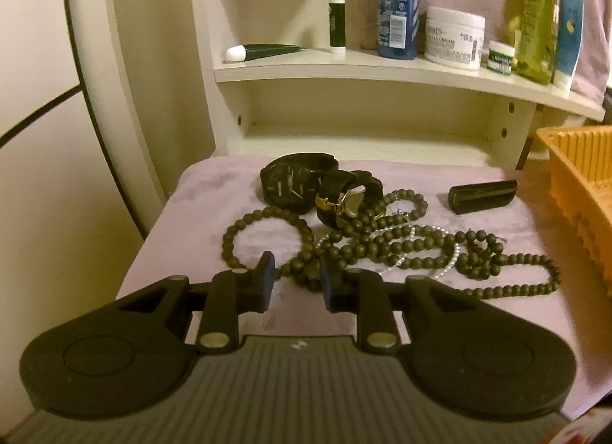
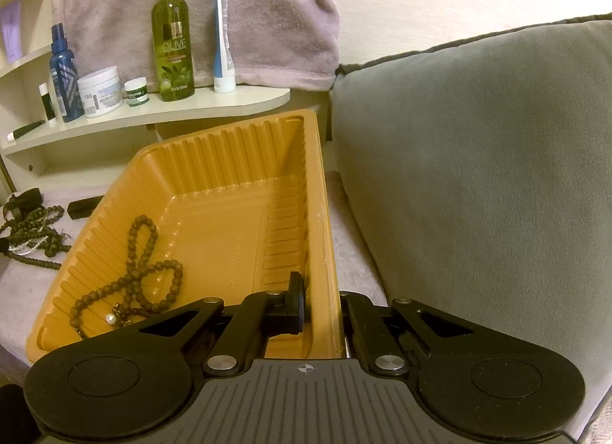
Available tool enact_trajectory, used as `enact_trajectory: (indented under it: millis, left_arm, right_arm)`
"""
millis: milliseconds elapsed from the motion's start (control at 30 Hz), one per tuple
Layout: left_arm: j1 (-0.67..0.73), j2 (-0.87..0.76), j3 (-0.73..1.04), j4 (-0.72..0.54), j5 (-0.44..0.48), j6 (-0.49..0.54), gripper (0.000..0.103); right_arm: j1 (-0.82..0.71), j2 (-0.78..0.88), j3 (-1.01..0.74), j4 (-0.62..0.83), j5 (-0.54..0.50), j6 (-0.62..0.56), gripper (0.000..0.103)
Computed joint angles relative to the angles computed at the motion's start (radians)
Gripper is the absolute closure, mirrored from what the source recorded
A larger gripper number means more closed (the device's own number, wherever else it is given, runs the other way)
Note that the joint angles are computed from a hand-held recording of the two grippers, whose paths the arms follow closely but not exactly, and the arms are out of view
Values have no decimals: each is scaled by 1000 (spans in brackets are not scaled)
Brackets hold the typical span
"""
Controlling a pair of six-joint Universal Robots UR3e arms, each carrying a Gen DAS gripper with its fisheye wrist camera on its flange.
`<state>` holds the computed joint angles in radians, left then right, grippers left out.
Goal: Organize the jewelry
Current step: 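Return the left tool to the pile and close on a long bead strand, then lift the long bead strand high with the left tool to untangle it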
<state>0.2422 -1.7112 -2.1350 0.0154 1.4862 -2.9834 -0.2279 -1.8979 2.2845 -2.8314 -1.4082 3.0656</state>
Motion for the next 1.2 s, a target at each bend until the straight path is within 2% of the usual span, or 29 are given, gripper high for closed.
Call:
enact_trajectory:
  millis: [200,233,267,333,433,633,733,967,1200]
  left_arm:
    - [-36,-33,-5,58,53,69,81]
    - [-45,-38,-11,76,68,97,82]
    - [-55,-44,-12,88,84,122,87]
    - [-65,-32,-14,65,98,148,90]
    - [-53,9,-21,-3,79,122,90]
    - [-45,7,3,-39,65,89,93]
    - [-40,20,-4,-46,50,103,97]
    - [-10,155,-69,-42,-51,139,97]
    - [-14,278,15,-119,-163,157,97]
  right_arm:
    - [-1,0,-1,2,1,-2,99]
    - [-1,-1,-1,3,1,-1,99]
    - [-2,-1,-1,4,2,-1,99]
    - [-4,-3,1,3,4,-4,99]
    - [-2,-2,-1,3,2,0,99]
    - [-4,-2,8,-3,2,2,99]
    - [-4,-1,9,-5,2,4,99]
    - [-1,1,8,-7,0,6,99]
    - [-4,-4,13,-14,5,7,99]
